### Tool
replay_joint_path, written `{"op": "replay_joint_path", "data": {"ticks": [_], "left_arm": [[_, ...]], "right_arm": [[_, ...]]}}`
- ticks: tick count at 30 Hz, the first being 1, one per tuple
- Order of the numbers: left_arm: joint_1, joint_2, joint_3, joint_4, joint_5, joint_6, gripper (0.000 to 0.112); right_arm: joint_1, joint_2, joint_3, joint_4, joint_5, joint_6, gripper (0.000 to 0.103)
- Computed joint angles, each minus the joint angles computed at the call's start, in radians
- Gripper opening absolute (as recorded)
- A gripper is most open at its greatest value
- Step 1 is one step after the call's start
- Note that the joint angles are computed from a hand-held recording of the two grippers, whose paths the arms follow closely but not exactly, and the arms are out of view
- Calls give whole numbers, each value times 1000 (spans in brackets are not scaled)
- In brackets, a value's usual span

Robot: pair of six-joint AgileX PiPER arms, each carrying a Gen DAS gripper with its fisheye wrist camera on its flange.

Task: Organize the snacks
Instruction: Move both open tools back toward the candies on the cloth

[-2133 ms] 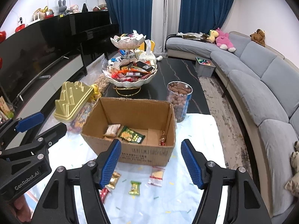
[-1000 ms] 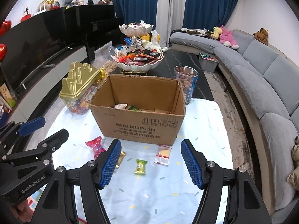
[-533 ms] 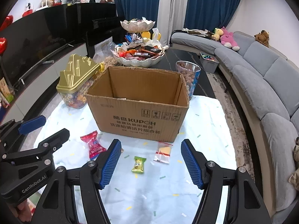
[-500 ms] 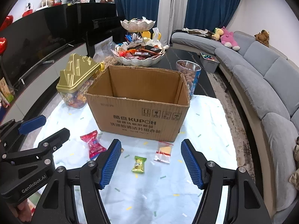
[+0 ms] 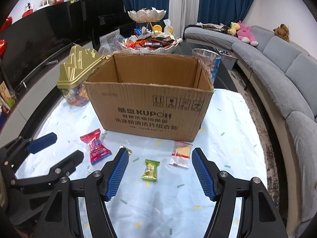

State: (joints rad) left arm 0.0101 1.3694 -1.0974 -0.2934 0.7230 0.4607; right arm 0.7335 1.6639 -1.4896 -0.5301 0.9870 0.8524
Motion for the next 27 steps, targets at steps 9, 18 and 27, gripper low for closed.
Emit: {"op": "replay_joint_path", "data": {"ticks": [9,18,27], "left_arm": [[-17,19,86,-20,-78,64,62],[-35,45,158,-35,-159,110,61],[-21,90,186,-63,-192,151,56]], "right_arm": [[-21,28,71,13,-75,21,67],[-12,61,122,-27,-126,54,67],[-9,96,150,-42,-170,72,67]]}}
